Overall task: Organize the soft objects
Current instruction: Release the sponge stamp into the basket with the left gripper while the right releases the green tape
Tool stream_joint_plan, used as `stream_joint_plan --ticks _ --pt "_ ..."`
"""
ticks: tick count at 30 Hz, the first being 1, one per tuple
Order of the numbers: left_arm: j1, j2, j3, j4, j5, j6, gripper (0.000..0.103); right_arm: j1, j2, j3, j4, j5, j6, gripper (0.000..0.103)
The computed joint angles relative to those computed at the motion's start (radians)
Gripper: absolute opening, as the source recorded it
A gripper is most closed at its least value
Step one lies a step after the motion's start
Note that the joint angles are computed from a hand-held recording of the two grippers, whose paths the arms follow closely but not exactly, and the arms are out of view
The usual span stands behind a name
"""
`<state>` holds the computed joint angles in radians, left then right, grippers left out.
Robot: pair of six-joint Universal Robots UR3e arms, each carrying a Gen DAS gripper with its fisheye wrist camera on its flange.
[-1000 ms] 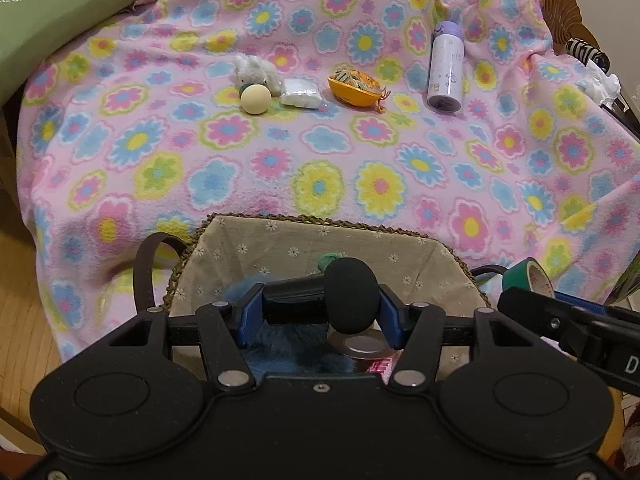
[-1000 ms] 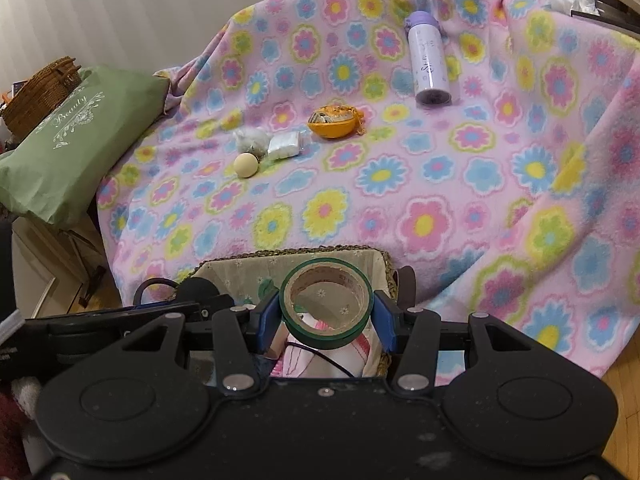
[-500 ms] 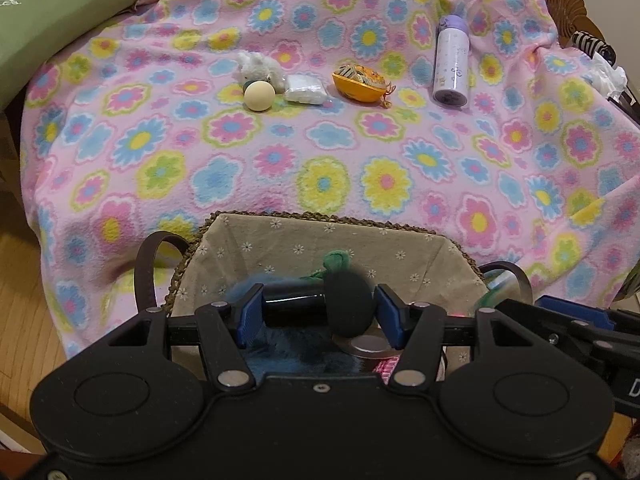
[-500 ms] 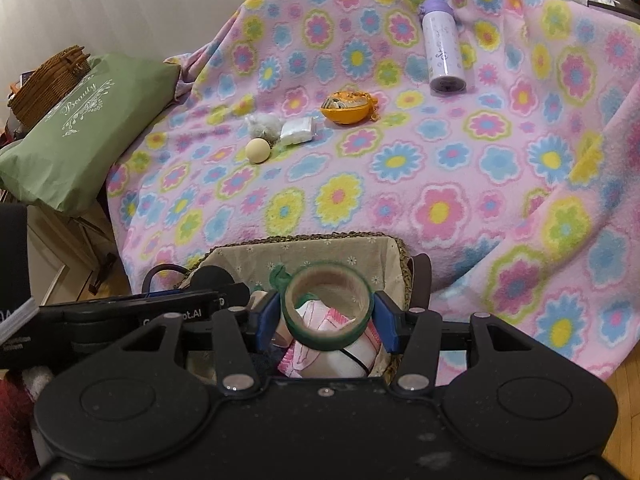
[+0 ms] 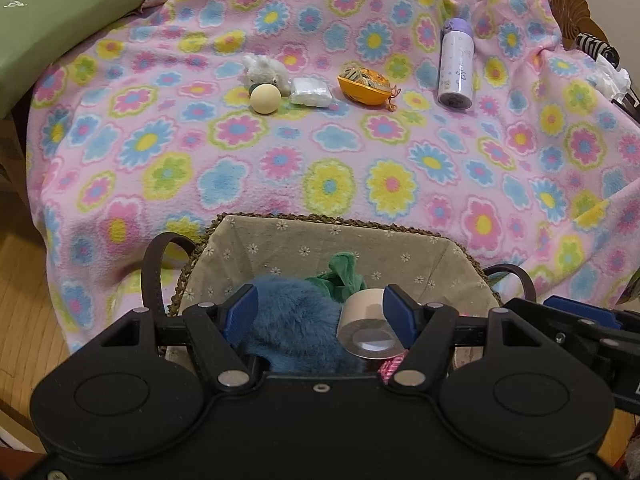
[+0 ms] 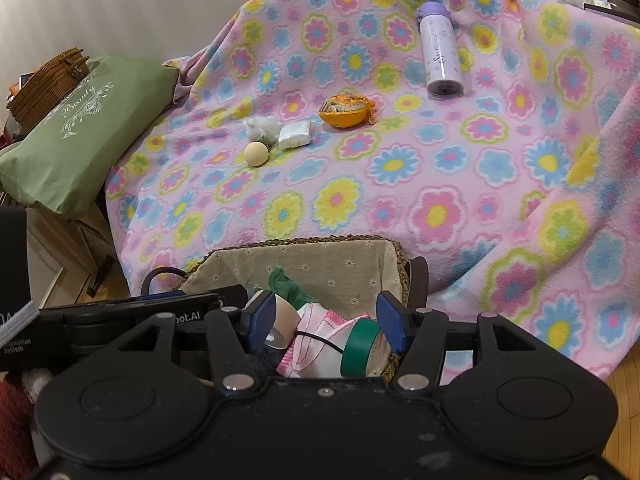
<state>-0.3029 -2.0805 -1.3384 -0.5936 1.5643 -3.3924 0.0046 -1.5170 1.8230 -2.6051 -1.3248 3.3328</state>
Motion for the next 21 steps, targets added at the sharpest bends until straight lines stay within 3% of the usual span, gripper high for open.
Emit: stream_joint_plan --ticks 21 --pt "-0.018 -0.005 0.005 0.008 0.075 0.001 0.074 0.001 -0.002 0.005 -0.005 -0.004 0.001 0.065"
